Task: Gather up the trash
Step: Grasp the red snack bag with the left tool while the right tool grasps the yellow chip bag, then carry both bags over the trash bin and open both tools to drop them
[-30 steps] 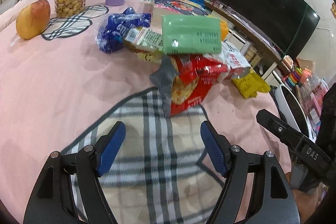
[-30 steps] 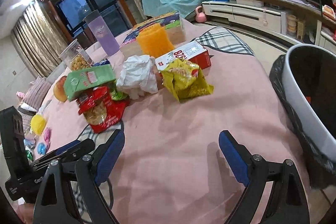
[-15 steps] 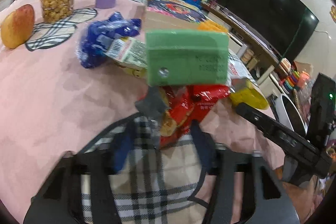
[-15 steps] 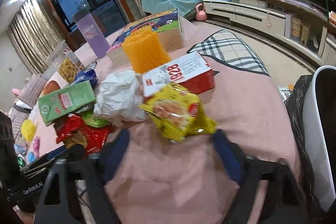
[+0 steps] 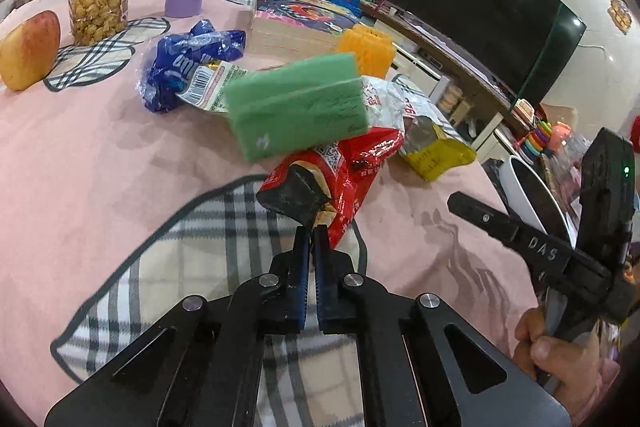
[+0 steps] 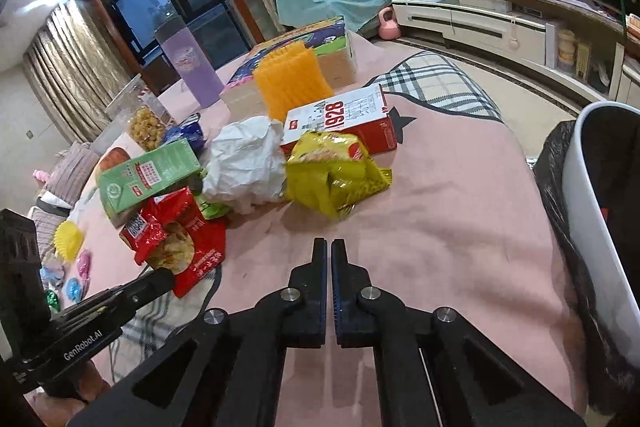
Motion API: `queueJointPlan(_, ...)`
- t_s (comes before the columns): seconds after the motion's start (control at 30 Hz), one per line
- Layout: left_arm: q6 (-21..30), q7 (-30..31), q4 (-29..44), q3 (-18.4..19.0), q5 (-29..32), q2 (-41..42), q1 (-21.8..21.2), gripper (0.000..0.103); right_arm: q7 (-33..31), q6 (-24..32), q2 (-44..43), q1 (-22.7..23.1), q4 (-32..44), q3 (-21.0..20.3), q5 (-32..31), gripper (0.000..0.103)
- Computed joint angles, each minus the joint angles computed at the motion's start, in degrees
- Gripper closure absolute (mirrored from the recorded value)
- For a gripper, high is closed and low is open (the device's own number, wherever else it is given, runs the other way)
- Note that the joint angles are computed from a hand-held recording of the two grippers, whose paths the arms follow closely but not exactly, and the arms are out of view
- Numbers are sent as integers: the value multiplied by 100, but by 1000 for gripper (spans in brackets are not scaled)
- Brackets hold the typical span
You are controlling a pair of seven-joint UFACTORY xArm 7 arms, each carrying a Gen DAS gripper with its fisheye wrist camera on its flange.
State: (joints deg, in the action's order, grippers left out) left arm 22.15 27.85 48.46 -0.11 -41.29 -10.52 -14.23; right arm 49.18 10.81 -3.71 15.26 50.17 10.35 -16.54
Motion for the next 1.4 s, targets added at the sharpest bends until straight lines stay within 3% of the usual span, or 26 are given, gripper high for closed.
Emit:
queueJointPlan(0.07, -13, -8, -46, 0, -2, -47, 4, 101, -67, -118, -80, 20, -93, -32, 252, 87)
queueJointPlan(0.13, -50, 47, -78, 23, -34, -101, -10, 101, 382, -154, -83, -148, -52, 58, -183, 49)
queueJointPlan(0.2, -42, 98, -112, 60, -69, -166, -28, 101, 954, -182, -35, -331, 57, 149, -835, 32)
queueJointPlan(0.4, 26, 256, -171, 141, -208, -269, -79, 101, 1087, 19, 566, -100, 721, -119, -1209, 32)
queueJointPlan(0.47, 29, 267, -230, 141, -203, -320, -93, 101, 1171, 145, 783, 34, 946, -261, -1400, 37)
queueJointPlan(0.53, 59, 290, -257, 161, -231, -343, -111, 102, 862, 188, 930, 102, 1045, -328, -1126, 67)
queueJointPlan(0.57, 63, 311, -268, 170, -254, -355, -123, 102, 744, 196, 937, 136, 1033, -356, -989, 67)
queueJointPlan(0.7, 108, 410, -273, 202, -395, -417, -190, 102, 1114, 9, 678, 298, 750, -553, -1410, 68)
queueJointPlan(0.87, 146, 599, -290, 197, -596, -569, -333, 102, 1324, -141, 146, 136, 277, -380, -1488, 69)
queueJointPlan(1.13, 204, 653, -309, 132, -716, -755, -579, 102, 1283, -184, -855, -347, -550, 141, -1112, 69)
queueJointPlan(1.4, 274, 768, -181, 22, -823, -702, -854, 102, 901, -15, -1850, -709, -1308, 425, -343, 69)
